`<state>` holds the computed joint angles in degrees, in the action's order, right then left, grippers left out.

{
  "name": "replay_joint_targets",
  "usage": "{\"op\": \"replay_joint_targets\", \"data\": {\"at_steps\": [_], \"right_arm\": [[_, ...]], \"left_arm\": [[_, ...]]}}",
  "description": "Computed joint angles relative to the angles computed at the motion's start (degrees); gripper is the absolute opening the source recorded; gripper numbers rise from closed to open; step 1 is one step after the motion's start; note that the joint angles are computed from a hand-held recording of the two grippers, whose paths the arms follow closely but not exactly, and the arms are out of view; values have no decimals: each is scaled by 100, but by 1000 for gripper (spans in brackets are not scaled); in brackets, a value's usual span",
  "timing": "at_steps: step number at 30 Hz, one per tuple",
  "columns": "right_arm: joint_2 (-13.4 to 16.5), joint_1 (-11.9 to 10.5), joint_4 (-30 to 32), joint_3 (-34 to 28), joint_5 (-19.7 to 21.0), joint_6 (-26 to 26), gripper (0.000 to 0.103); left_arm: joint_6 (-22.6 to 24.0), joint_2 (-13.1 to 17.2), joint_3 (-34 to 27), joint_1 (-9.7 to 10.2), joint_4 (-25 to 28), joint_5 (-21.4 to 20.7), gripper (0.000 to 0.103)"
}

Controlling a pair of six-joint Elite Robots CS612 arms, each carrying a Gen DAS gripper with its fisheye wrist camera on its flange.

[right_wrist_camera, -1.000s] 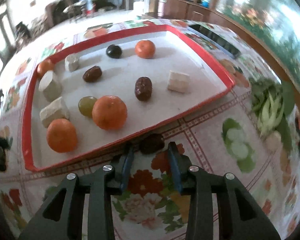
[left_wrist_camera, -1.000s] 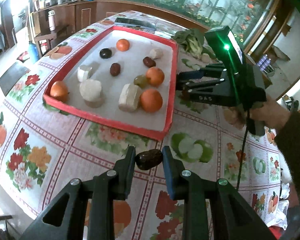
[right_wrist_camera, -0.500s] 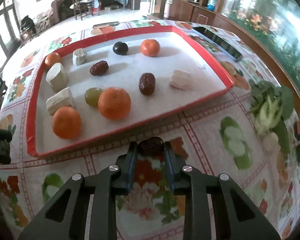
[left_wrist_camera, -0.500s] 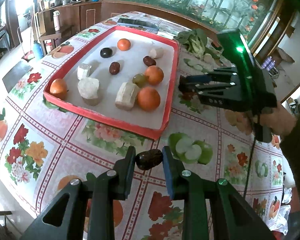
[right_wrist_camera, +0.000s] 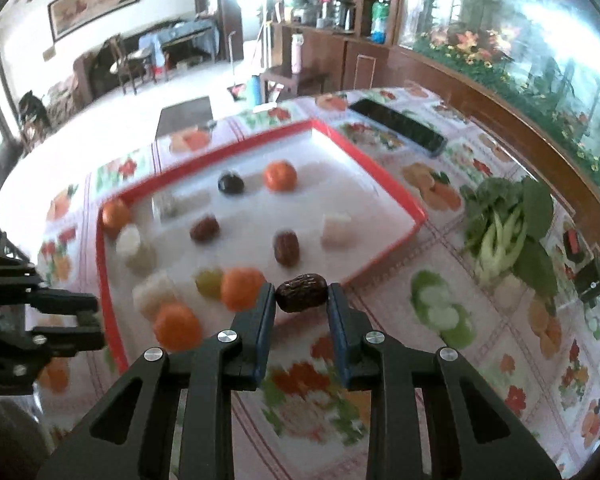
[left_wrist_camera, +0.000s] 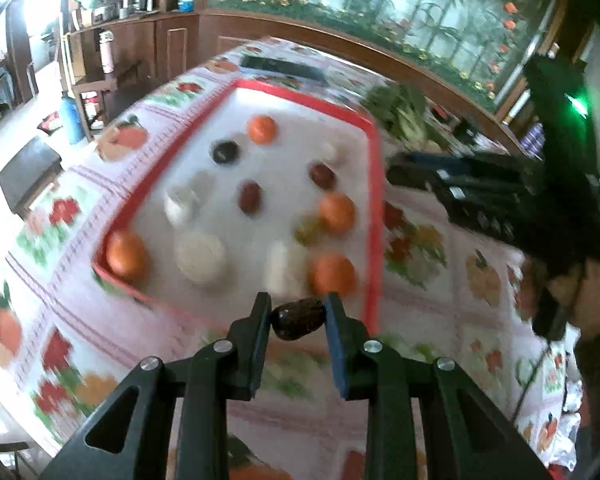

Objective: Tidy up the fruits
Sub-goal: 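Carry both brown dates over the tray with both tools, then lower both dates into the tray and open both tools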

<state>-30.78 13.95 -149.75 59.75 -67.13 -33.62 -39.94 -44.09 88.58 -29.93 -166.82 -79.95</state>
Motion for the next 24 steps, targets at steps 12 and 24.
{"op": "replay_joint_targets", "data": {"at_steps": [12, 24], "right_arm": [[643, 336, 470, -1036, -370, 642, 25], [878, 507, 745, -1390, -1033, 662, 29]], "left_arm": [[151, 513, -960, 478, 763, 347, 30], [193, 758, -1278, 577, 1177, 196, 30]]}}
